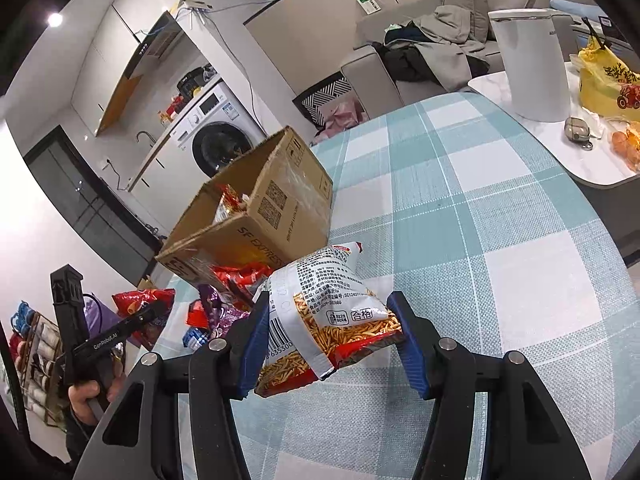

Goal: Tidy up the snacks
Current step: 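Grasp red chip bag with left tool while right tool grasps white noodle bag, then lift both held bags and carry them over the cardboard box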

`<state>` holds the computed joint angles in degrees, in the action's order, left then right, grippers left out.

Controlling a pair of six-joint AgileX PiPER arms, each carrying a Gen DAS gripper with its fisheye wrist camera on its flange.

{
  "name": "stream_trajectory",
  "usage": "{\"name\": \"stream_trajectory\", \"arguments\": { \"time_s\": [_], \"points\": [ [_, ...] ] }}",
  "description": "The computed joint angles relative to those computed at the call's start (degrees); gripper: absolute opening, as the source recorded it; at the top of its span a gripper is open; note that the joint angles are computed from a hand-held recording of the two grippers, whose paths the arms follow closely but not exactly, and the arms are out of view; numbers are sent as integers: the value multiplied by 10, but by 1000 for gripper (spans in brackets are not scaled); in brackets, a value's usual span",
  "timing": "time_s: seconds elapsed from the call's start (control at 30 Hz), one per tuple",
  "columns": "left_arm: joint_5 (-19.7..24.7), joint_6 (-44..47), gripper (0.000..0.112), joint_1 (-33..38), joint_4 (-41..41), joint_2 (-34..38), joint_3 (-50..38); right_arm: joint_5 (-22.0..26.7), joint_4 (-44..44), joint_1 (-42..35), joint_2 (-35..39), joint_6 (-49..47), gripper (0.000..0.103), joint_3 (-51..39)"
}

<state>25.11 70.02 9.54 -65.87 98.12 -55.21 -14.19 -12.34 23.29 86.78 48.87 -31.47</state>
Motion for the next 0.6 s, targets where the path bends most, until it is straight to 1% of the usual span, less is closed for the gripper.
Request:
{"name": "stream_trajectory", "arguments": {
  "time_s": [0.1, 0.3, 0.6],
  "points": [
    [4, 0, 56, 2, -2, -13, 6, -4, 18, 1, -16, -15, 58, 7],
    [8, -8, 56, -1, -1, -43, 12, 4, 74, 15, -41, -69, 58, 2],
    [14, -26, 56, -7, 9, -75, 1, 25, 151, 34, -67, -153, 58, -32]
  ]
}}
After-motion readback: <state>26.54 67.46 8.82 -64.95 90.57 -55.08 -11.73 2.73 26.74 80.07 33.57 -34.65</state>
